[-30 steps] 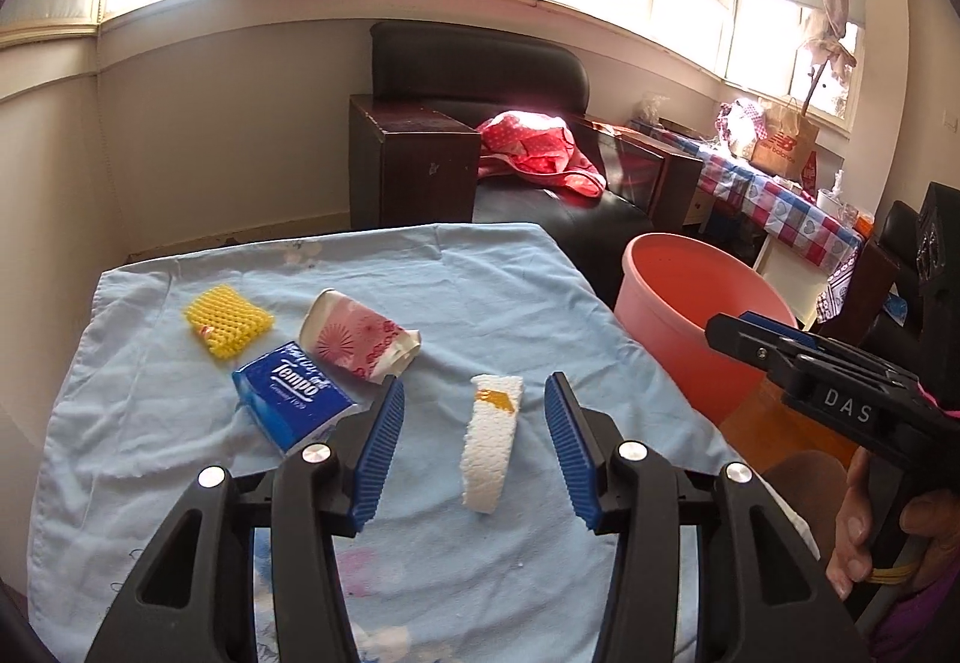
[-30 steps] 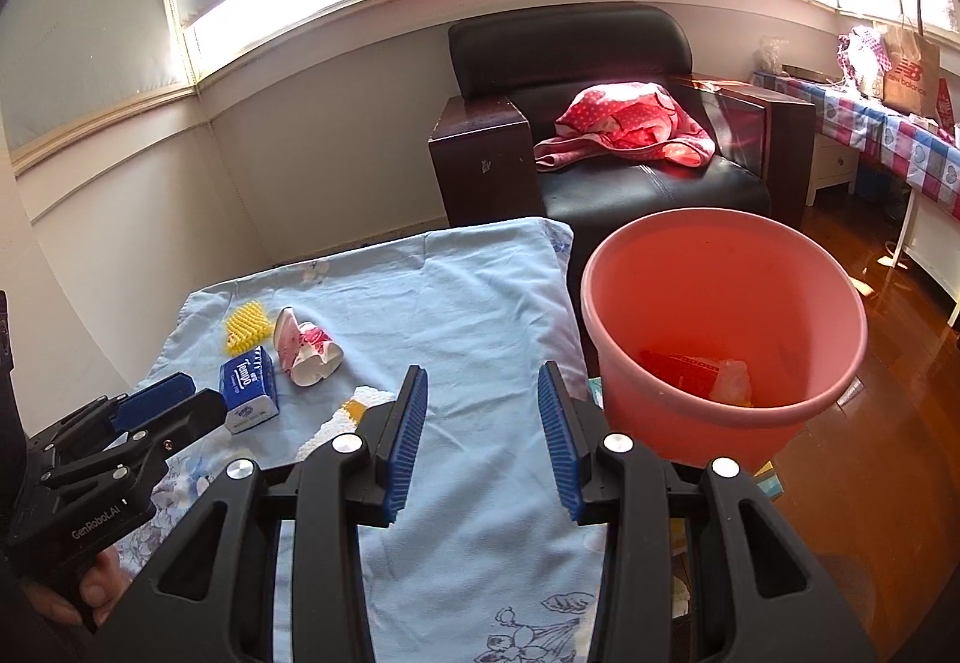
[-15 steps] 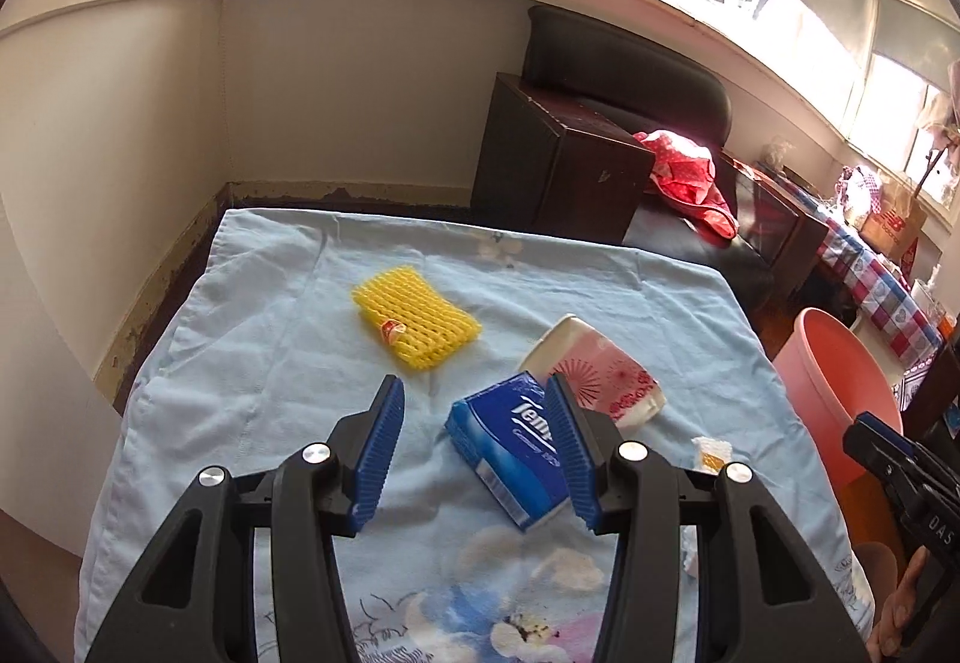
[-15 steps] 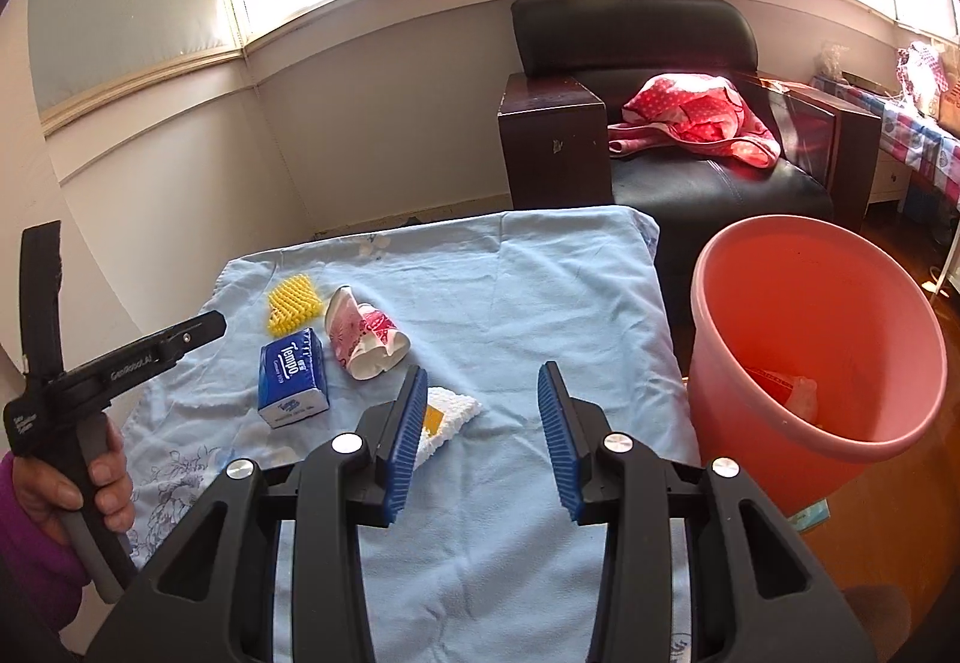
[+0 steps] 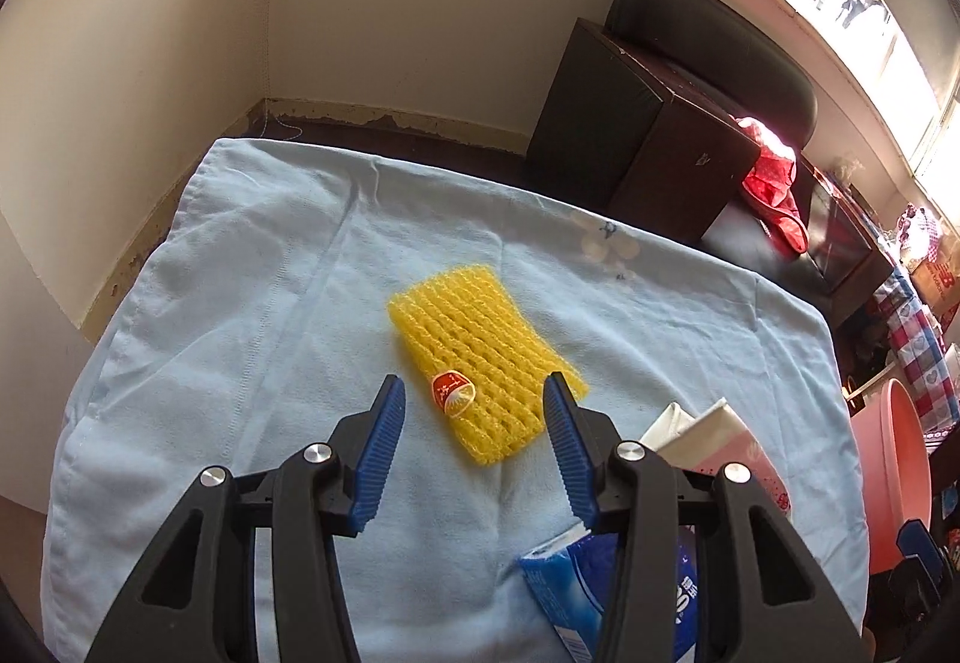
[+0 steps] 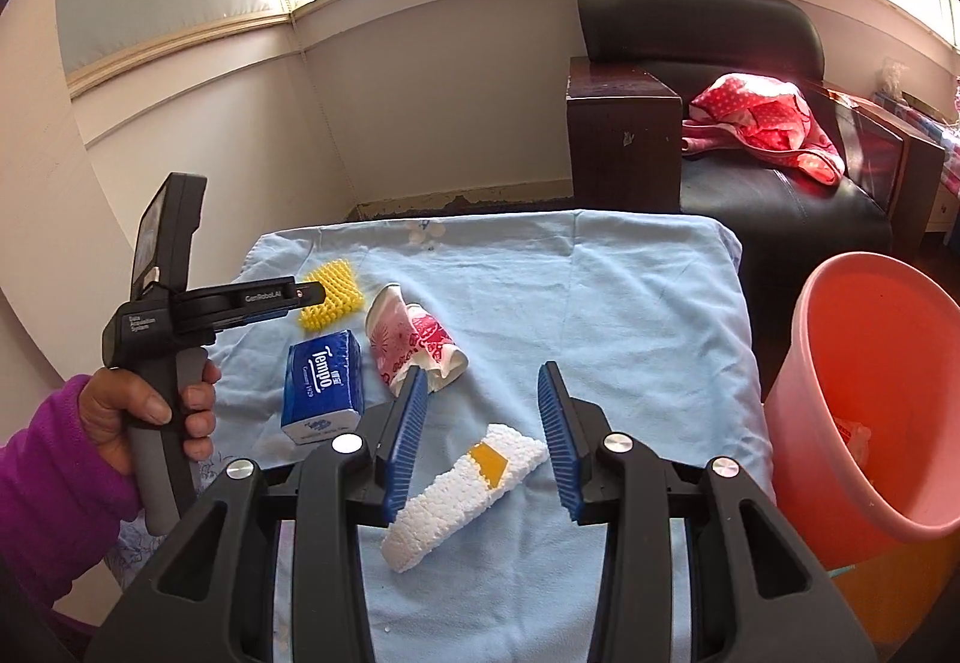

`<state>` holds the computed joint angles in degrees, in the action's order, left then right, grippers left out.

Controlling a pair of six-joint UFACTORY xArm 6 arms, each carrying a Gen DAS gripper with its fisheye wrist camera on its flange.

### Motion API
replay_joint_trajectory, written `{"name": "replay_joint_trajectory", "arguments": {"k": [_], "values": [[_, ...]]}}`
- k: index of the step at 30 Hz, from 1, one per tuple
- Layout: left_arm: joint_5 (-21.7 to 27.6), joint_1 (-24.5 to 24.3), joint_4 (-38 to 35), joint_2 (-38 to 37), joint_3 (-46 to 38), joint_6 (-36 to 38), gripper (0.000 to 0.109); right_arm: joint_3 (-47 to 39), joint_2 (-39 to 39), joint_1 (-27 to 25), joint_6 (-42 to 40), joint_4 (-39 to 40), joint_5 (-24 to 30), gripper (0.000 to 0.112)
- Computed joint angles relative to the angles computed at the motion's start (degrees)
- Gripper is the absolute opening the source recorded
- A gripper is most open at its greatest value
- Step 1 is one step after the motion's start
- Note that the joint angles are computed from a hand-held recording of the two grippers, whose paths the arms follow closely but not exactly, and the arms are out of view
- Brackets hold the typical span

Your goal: Collect trash

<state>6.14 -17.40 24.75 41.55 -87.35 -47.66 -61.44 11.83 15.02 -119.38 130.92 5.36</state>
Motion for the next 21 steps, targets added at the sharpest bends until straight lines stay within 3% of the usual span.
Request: {"name": "replay_joint_trajectory", "arguments": {"k": [2,5,9,14,21], "values": [[0.8,-0.1,-1.4,1.2,-1.4,1.8,0.026,-0.9,1.0,0.6,3.5,-4.1,0.1,0.039],[0.8,0.2,2.3,2.0,-2.4,-0.9,0.010,-2.2,2.7,1.6,9.6,-10.9,0.5,0.039],[-1.5,1.2,8.7,1.0,-0.7,-6.7,0.008,-3.4,4.8,2.5,19.9,-21.8,1.7,0.039],[-4.8,3.1,20.6,-2.0,2.7,-18.7,0.008,-6.2,7.9,3.1,26.1,-29.3,2.4,0.039],[-6.8,5.3,53.6,-7.6,5.5,-49.5,0.008,-9.4,11.9,3.7,34.5,-39.6,3.2,0.039]]}}
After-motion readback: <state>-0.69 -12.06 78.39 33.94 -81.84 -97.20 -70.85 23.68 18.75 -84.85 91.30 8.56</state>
